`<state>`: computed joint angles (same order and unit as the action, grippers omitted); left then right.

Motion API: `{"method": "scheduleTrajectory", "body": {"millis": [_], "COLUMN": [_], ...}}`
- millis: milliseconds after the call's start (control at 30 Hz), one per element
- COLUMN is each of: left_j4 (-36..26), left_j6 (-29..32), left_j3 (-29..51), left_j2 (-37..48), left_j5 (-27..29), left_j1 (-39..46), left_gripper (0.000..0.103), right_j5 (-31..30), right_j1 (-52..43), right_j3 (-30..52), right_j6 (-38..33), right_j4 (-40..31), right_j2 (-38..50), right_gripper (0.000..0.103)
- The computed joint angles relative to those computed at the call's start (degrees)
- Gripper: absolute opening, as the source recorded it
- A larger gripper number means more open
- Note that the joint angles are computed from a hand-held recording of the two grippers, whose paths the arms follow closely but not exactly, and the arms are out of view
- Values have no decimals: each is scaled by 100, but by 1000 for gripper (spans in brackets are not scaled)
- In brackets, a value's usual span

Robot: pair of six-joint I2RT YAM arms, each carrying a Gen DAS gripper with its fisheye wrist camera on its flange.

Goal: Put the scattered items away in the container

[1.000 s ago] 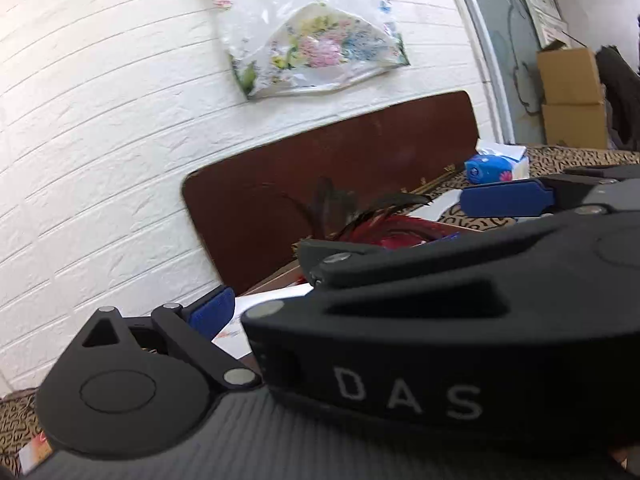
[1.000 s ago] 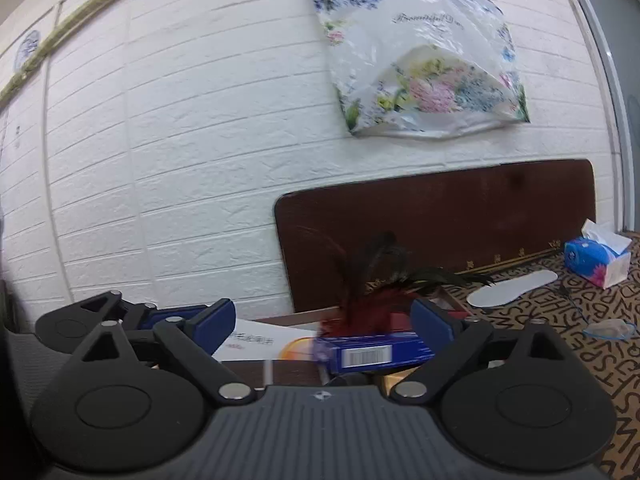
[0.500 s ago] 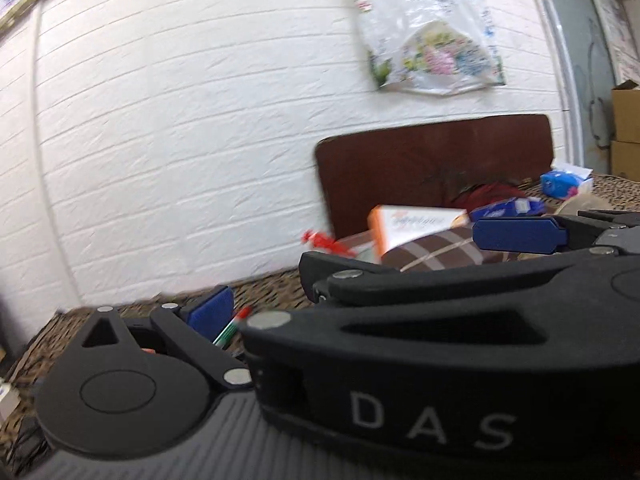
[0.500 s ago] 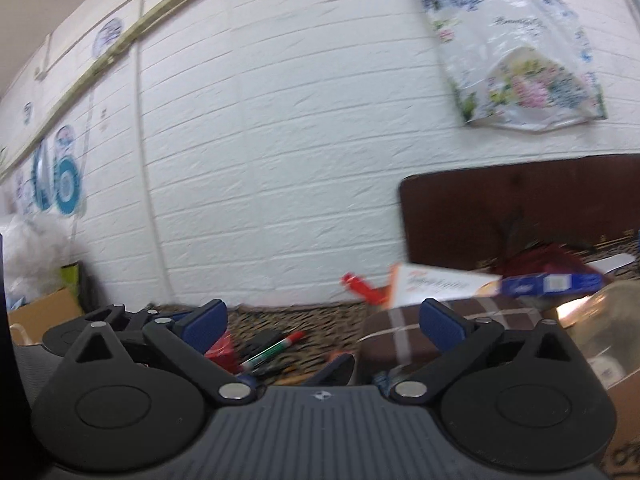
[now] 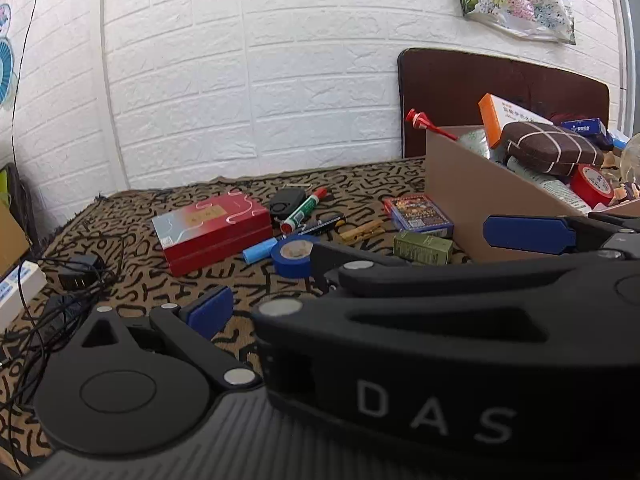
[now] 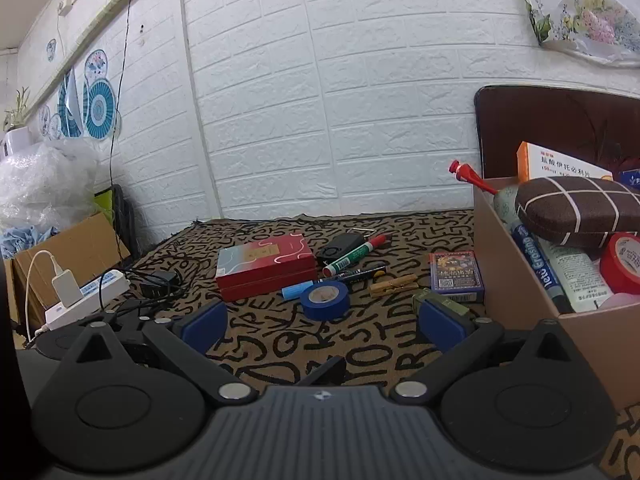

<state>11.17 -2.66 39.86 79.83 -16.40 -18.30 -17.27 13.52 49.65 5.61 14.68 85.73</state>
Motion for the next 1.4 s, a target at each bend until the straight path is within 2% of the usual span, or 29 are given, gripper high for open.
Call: {"method": "scheduleTrajectory", "body": {"millis": [133, 233, 433, 667, 800, 1400], "left_j4": [45, 109, 9, 99, -37, -354], "left_j6": [-51, -34, -225, -178, -245, -145], "left_j3": [-128, -95, 12, 24, 94, 267], "left_j2": [-15, 46, 4, 101, 168, 263], "left_j5": [-42, 70, 755, 612, 784, 911], "left_j1": [70, 233, 841, 940, 1039, 1135], "left_gripper": [103, 103, 103, 103, 103, 103], "right_j5": [39, -150, -383, -355, -317, -393], "right_j1": [102, 96, 236, 322, 336, 306], "right_j3": [-96, -49, 270, 397, 394, 465], "right_j6": [-5, -88, -331, -52, -51, 91], "right_j4": [128, 203, 185, 57, 8, -126], "right_j2": [58, 121, 260, 408, 434, 549], "right_gripper": [103, 103, 103, 103, 103, 103]}}
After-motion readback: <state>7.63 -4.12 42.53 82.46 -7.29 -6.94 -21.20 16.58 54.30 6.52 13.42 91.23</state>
